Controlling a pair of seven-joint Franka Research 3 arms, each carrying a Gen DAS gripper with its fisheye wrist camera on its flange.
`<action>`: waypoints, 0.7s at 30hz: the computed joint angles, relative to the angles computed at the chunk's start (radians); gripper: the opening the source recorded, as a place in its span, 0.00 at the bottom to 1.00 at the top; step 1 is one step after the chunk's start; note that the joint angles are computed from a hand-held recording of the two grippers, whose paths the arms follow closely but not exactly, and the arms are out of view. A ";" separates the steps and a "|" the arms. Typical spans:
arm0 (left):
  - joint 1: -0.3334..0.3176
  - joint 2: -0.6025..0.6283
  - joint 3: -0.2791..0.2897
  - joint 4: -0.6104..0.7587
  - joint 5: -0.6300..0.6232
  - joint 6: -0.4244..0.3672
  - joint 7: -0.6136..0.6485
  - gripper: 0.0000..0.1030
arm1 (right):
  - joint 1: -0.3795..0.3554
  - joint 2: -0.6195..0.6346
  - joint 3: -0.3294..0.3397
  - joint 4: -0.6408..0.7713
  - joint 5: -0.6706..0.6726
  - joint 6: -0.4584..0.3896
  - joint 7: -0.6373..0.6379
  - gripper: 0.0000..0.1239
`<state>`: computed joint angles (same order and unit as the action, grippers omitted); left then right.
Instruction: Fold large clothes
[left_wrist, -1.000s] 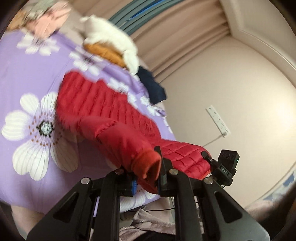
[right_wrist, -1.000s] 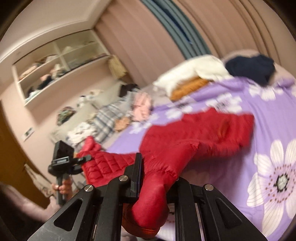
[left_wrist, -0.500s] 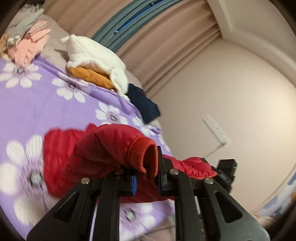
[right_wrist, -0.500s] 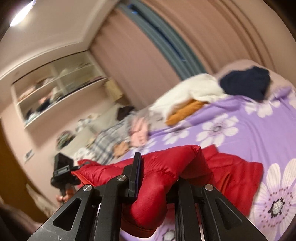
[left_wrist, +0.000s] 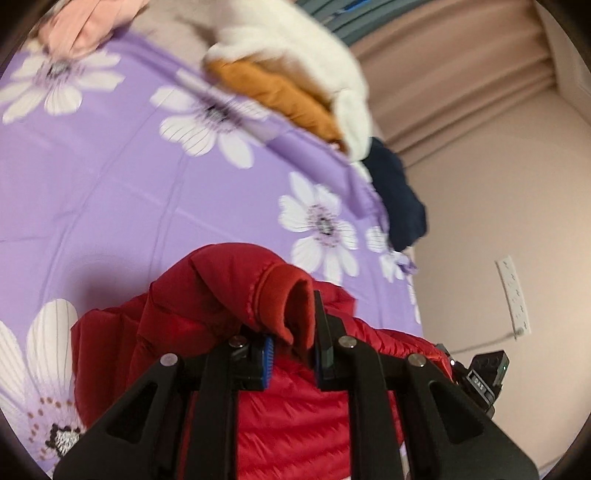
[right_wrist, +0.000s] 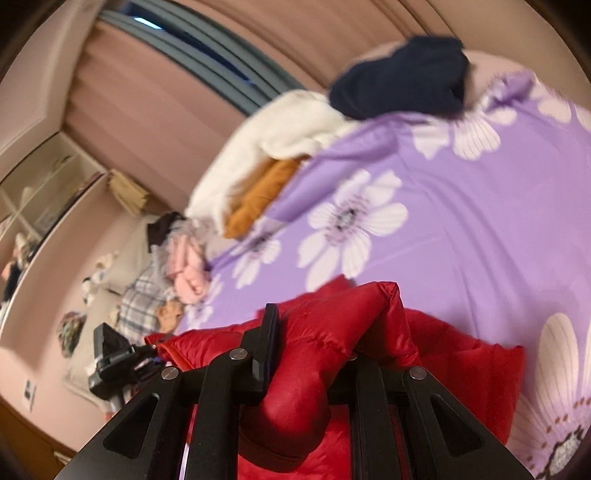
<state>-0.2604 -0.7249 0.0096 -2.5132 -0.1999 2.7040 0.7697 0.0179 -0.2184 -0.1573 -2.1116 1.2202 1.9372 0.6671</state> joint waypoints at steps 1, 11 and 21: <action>0.003 0.016 0.006 -0.002 -0.005 -0.003 -0.005 0.16 | 0.002 0.015 0.006 0.009 -0.009 0.010 0.013 0.13; 0.082 0.069 -0.030 0.025 0.017 -0.083 -0.069 0.66 | -0.034 0.133 0.012 0.079 0.000 -0.070 0.216 0.45; 0.137 -0.046 -0.056 0.010 0.124 -0.164 -0.133 0.77 | -0.058 0.026 0.008 0.026 0.000 0.045 0.167 0.54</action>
<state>-0.1237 -0.7706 -0.0468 -2.5036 -0.0763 2.5396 0.6371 -0.0399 -0.1920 -0.1488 -2.0854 1.2198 1.9825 0.8346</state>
